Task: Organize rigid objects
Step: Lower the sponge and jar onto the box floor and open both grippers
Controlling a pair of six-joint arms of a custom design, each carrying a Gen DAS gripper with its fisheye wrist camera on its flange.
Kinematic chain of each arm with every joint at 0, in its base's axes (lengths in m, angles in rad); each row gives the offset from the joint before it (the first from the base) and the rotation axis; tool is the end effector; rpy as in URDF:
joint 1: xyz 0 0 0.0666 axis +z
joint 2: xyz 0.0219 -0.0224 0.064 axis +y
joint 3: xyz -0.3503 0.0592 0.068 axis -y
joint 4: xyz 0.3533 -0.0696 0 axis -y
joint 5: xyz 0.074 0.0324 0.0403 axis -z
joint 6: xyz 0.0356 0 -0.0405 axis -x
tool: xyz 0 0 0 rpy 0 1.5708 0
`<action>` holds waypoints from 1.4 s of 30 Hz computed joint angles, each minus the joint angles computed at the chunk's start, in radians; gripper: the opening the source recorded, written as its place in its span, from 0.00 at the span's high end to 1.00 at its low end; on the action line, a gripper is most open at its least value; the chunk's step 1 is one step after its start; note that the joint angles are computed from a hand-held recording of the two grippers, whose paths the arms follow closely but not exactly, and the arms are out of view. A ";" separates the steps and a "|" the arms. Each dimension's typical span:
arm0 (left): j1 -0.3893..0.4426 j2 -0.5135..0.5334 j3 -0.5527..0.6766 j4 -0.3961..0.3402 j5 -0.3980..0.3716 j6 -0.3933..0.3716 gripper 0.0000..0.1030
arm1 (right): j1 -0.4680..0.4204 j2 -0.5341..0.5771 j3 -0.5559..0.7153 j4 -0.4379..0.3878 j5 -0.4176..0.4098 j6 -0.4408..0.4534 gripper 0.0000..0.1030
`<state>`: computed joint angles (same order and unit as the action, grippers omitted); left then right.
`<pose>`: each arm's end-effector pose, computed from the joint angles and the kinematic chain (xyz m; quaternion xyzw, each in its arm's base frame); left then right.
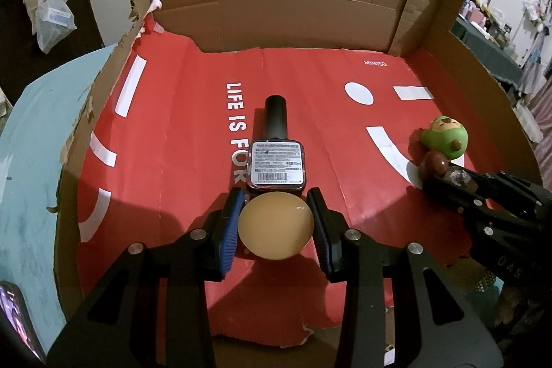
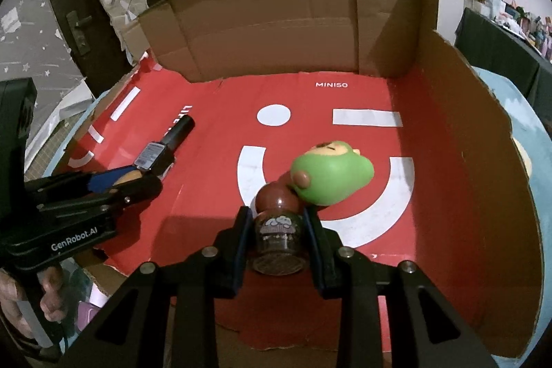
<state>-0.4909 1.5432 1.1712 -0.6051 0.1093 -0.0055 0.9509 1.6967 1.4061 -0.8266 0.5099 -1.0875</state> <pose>0.4128 -0.2255 0.2634 0.2501 0.9217 -0.1209 0.2710 0.3152 0.4110 0.2738 0.1209 0.9368 0.0565 0.3233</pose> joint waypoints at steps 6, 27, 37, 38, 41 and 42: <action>0.000 0.000 0.001 -0.001 0.000 -0.001 0.65 | 0.000 -0.002 -0.002 0.002 -0.004 -0.003 0.68; -0.004 0.000 0.001 -0.005 -0.034 -0.005 0.55 | -0.003 -0.004 -0.008 0.013 -0.008 -0.002 0.68; -0.015 -0.019 -0.019 0.008 -0.080 -0.018 0.44 | -0.001 -0.010 -0.012 0.016 -0.006 -0.004 0.64; -0.015 -0.023 -0.022 0.012 -0.081 -0.018 0.42 | 0.001 -0.012 -0.012 0.017 -0.003 -0.005 0.62; -0.013 -0.040 -0.034 0.023 -0.083 -0.016 0.33 | 0.009 -0.011 -0.004 0.010 0.007 -0.005 0.56; -0.012 -0.045 -0.036 0.024 -0.080 -0.014 0.29 | 0.011 -0.011 -0.002 0.009 0.008 -0.007 0.56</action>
